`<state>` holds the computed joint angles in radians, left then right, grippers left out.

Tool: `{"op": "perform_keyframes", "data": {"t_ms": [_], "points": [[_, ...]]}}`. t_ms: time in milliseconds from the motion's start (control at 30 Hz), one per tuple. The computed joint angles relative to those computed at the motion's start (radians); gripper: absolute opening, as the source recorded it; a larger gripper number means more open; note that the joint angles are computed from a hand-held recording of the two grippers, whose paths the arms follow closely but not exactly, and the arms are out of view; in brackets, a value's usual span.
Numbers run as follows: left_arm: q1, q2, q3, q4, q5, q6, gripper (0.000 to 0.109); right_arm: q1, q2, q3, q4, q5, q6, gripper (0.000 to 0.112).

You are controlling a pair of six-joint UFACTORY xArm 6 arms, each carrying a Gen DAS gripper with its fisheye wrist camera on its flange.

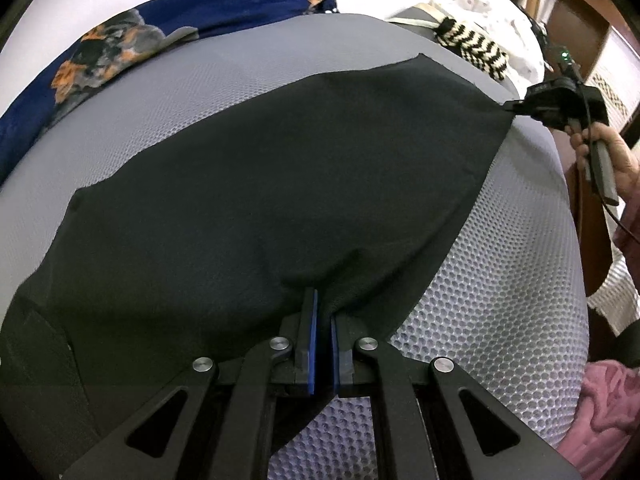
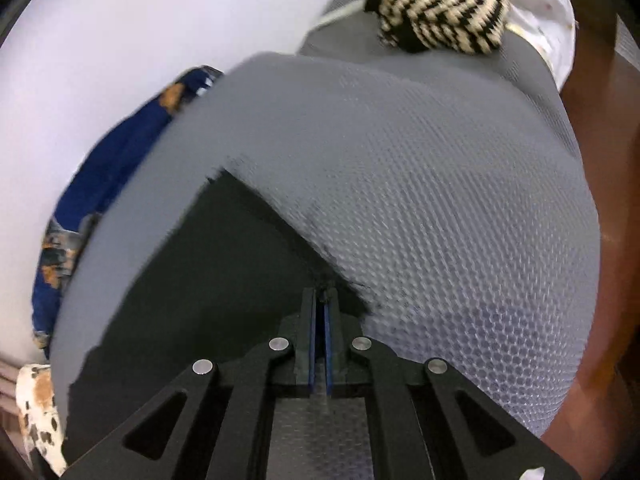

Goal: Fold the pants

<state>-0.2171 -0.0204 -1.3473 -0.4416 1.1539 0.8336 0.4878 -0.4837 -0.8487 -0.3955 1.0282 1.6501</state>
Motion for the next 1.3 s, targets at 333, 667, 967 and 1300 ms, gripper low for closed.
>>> {"op": "perform_keyframes", "data": {"t_ms": [333,667,967,1300], "points": [[-0.006,0.008,-0.015,0.031,0.027,0.021,0.009,-0.016,0.063,-0.063,0.051,0.032,-0.106,0.011],[0.059,0.038,-0.124,-0.075,0.124,0.015,0.047,-0.189,0.152,-0.145,0.24,-0.231,-0.511,0.022],[0.127,0.164,-0.266,-0.084,0.037,-0.259,0.048,-0.322,0.406,-0.317,0.532,-0.277,-0.919,0.021],[0.157,0.216,-0.296,-0.03,0.025,-0.404,0.048,-0.344,0.482,-0.36,0.607,-0.277,-1.033,0.021]]}}
